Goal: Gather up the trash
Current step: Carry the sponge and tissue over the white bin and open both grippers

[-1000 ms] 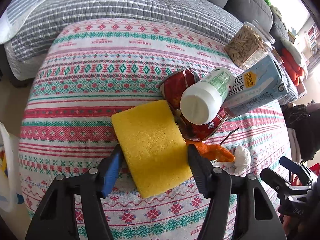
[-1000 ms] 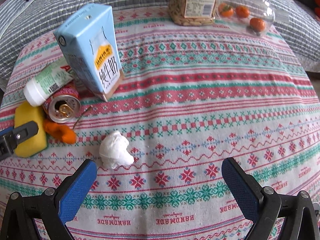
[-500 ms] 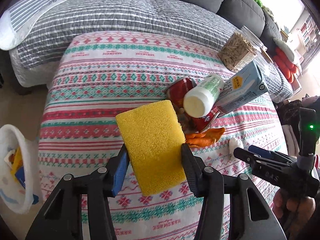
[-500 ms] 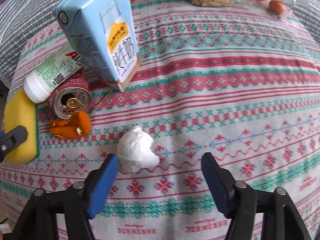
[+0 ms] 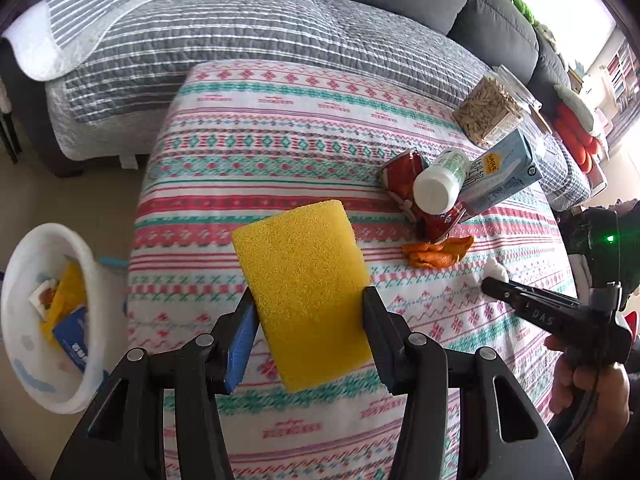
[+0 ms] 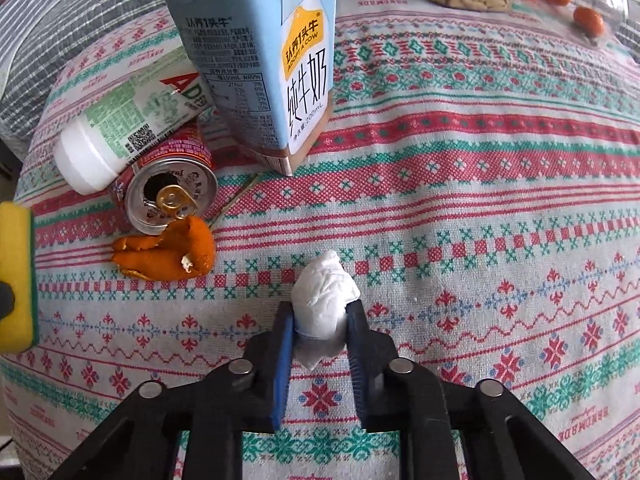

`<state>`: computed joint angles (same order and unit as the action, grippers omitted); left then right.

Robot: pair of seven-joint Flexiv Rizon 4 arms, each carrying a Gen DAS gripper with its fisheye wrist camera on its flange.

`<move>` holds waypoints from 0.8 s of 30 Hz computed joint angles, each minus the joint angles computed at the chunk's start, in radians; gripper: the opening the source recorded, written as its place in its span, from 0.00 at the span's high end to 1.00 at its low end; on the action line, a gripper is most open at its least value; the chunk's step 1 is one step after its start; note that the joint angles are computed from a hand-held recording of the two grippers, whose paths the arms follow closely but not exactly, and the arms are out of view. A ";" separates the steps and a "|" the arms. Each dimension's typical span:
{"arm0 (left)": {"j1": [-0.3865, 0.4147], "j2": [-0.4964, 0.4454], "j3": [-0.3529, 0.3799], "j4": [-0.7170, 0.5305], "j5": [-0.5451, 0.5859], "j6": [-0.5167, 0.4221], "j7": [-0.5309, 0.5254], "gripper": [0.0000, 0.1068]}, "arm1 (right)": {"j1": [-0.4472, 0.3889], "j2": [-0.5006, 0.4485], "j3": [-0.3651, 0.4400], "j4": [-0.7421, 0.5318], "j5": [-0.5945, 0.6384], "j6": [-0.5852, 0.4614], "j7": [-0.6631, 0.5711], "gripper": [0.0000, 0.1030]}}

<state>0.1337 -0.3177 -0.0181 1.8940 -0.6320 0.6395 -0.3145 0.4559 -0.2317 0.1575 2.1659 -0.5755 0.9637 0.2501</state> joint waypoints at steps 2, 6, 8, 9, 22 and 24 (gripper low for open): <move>0.011 0.001 0.005 -0.004 -0.006 -0.007 0.011 0.50 | 0.003 0.011 0.002 0.009 -0.005 0.009 0.017 0.80; 0.036 -0.005 0.014 -0.024 -0.015 -0.023 0.022 0.50 | 0.011 0.049 0.014 0.029 -0.034 0.002 0.046 0.80; 0.048 -0.013 0.018 -0.035 -0.020 -0.021 0.027 0.50 | 0.018 0.064 0.023 0.033 -0.053 -0.005 0.064 0.80; 0.055 -0.018 0.020 -0.042 -0.021 -0.020 0.028 0.50 | 0.019 0.068 0.026 0.030 -0.060 -0.006 0.068 0.80; 0.148 -0.096 0.030 -0.142 -0.025 0.005 0.026 0.50 | 0.079 -0.024 0.021 -0.131 -0.159 -0.026 0.012 0.80; 0.166 -0.116 0.031 -0.169 -0.025 0.003 0.018 0.50 | 0.093 -0.047 0.014 -0.160 -0.164 -0.023 -0.005 0.80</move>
<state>0.3001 -0.4334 0.0128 1.7249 -0.6570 0.6421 -0.2961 0.5488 -0.2783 0.1718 2.0058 -0.7399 0.9405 0.2451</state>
